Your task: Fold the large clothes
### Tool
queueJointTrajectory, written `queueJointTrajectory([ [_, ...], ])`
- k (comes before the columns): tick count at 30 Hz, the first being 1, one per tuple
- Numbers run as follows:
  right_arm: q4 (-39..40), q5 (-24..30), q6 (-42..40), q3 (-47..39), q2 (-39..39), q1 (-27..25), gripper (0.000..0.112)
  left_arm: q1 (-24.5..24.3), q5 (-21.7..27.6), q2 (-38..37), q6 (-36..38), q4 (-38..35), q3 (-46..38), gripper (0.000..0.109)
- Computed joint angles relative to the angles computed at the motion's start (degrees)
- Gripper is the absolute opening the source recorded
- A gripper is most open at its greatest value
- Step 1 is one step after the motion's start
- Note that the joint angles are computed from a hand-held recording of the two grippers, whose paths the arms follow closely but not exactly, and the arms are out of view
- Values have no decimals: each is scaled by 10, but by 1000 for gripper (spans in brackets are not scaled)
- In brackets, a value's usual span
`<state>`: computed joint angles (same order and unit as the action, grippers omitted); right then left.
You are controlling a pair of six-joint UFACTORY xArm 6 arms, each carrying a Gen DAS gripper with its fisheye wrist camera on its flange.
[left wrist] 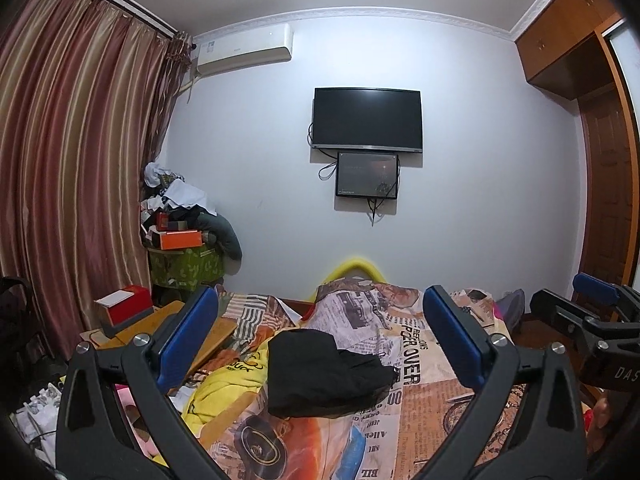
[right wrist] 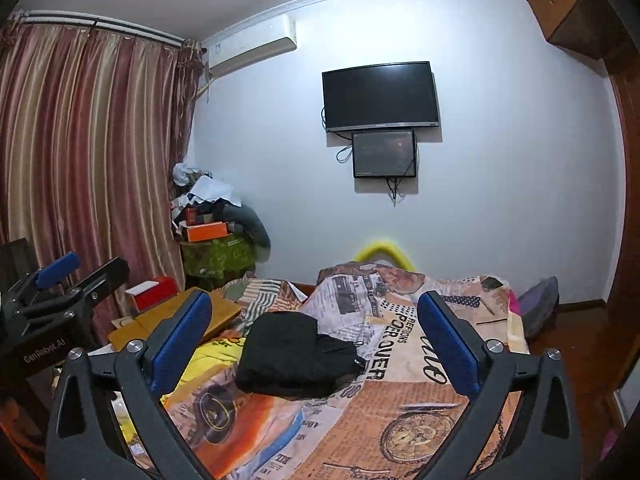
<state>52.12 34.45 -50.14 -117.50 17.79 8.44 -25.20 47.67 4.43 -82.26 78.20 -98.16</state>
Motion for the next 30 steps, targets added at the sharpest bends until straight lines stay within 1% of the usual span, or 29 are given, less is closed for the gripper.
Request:
queueJointTrajectory([
  [2,4,-2,-8,17,-10,0,102,-2,5,1,1,0,0,103],
  [6,-8,3,1,16,-12,-3,102,-3,15,8,12,-5,-4,103],
  [10,-7,2,-2,28,-21,-5,102,-3,12,12,18,-13,-6,103],
  [15,-19,10,14,17,-18,-8,102,-2,9,13,18,-15,-6,103],
  [30,-23,15,20,16,-21,-12,102,2,-5,13,24,-16,-1,103],
])
